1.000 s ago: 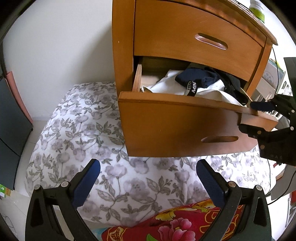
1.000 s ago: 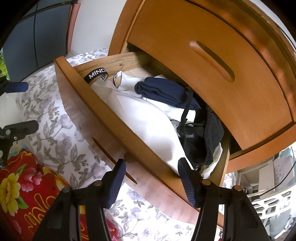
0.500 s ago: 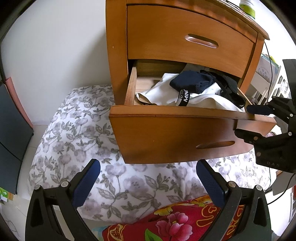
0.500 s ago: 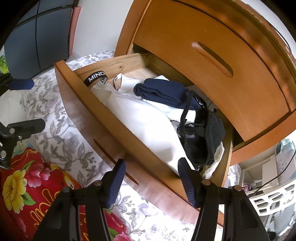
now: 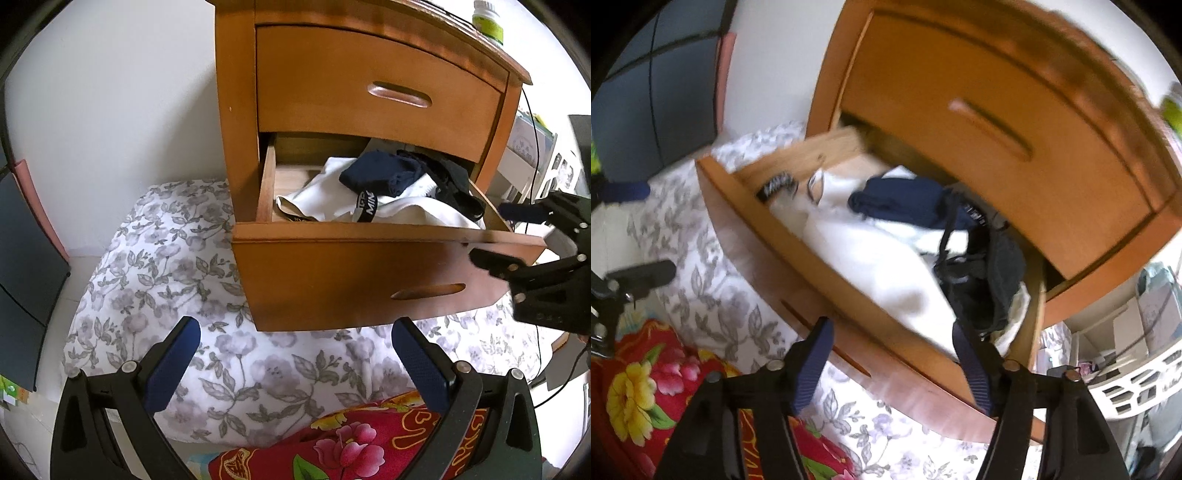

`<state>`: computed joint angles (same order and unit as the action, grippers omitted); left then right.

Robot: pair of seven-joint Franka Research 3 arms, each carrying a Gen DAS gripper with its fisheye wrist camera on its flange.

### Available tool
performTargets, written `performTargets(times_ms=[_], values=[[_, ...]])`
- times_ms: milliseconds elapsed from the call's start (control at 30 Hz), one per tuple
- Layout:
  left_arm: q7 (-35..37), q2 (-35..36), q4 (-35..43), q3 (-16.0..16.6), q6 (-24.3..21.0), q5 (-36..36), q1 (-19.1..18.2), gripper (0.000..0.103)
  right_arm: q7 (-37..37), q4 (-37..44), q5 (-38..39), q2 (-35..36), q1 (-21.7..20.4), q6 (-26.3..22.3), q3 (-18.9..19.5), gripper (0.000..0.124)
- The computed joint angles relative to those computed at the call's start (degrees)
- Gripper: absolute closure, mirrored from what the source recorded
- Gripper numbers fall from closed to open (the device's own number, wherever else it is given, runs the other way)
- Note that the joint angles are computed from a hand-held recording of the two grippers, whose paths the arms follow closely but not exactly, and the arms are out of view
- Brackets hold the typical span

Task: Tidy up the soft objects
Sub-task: 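Pull the lower drawer further out with the right tool, then withdraw, then reach the left tool into the drawer and grasp the navy sock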

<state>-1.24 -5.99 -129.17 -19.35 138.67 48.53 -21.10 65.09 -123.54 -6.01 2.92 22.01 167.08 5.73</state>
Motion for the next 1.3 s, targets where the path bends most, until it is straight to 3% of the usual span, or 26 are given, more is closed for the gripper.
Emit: performTargets(times_ms=[133,267,367,467,533,667,867,1167,1300], values=[[-1.24,-0.06,0.46,-0.21,-0.14,1.21,0.00,0.000,1.43,-2.81,4.63,-3.19,-0.60,3.64,0.20,0.050],[-2.70,0.42,1.46,-0.46,-0.48,3.03,-0.17,0.000,-0.57,-5.92,17.48,-6.11,-0.25,6.63,0.34,0.046],[-3.83,0.81,2.21,-0.52,-0.67,4.10,-0.41,0.000,-2.64,-7.94,27.03,-7.25,0.95,8.45,-0.34,0.032],[-4.46,1.15,2.95,-0.55,-1.24,4.74,-0.74,0.000,0.84,-9.09,27.64,-7.67,-0.22,8.88,0.00,0.021],[-4.80,1.35,3.41,-0.52,-1.55,5.02,-0.93,0.000,1.34,-9.54,28.90,-7.77,-0.31,9.80,-0.41,0.021],[-4.87,1.93,4.51,-0.45,-2.85,4.80,-1.31,0.000,-5.52,-9.50,39.35,-8.05,2.64,11.93,-3.00,0.021],[-4.21,2.44,6.07,-0.30,-5.18,4.75,-1.78,0.000,-12.67,-8.06,49.03,-7.40,3.34,11.20,-3.89,0.021],[3.42,4.69,12.22,1.22,-7.15,4.88,-1.20,0.000,-20.91,-7.16,59.02,-7.27,2.28,10.70,-2.79,0.021],[9.29,7.13,16.11,2.78,-4.31,0.99,-0.01,0.000,-19.97,-7.33,58.77,-7.50,1.51,11.01,-2.37,0.021]])
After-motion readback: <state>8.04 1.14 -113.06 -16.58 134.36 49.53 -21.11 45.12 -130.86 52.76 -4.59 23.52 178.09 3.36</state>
